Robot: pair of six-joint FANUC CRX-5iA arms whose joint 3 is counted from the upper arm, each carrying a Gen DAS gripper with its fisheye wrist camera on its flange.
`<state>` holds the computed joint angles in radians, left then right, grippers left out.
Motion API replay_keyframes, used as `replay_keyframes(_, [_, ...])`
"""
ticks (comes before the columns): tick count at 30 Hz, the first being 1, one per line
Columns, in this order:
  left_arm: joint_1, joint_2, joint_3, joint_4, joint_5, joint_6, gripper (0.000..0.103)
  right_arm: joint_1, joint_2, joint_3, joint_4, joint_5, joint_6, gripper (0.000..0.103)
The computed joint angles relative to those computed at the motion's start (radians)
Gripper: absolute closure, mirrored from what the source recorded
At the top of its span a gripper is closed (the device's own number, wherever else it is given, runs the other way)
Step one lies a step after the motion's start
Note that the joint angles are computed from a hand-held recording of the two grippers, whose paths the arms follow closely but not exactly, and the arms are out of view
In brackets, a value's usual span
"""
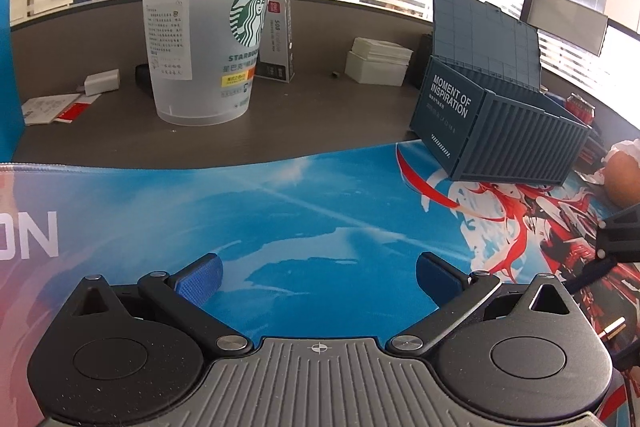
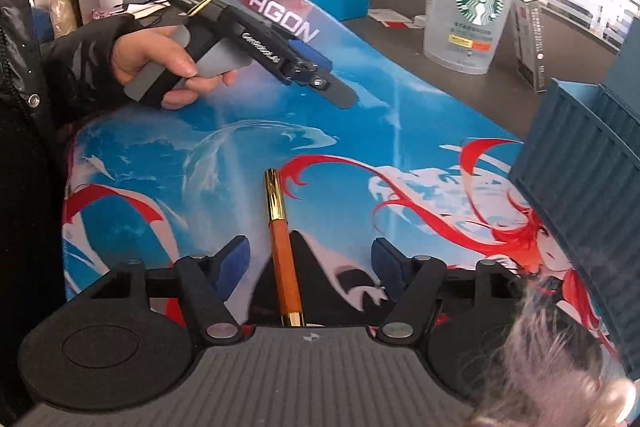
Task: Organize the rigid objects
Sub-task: 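Move the right tool to the gold pen and grasp it, then carry the gold pen into the teal box and open the right gripper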
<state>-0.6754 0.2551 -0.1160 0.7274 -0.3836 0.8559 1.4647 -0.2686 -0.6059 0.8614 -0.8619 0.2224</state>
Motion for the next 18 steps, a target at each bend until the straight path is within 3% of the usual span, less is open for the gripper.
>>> replay_keyframes(3, [-0.001,0.0,0.007,-0.039,0.002,0.027,0.0,0.013,0.016,0.024,-0.016,-0.006,0.025,0.061])
replay_keyframes(9, [0.0,0.002,0.03,-0.119,-0.01,0.082,0.0,0.027,0.044,0.076,-0.064,-0.043,0.063,0.076])
replay_keyframes(18, [0.001,0.002,0.035,-0.135,-0.013,0.092,0.0,0.041,0.083,0.136,-0.106,-0.098,0.096,0.087])
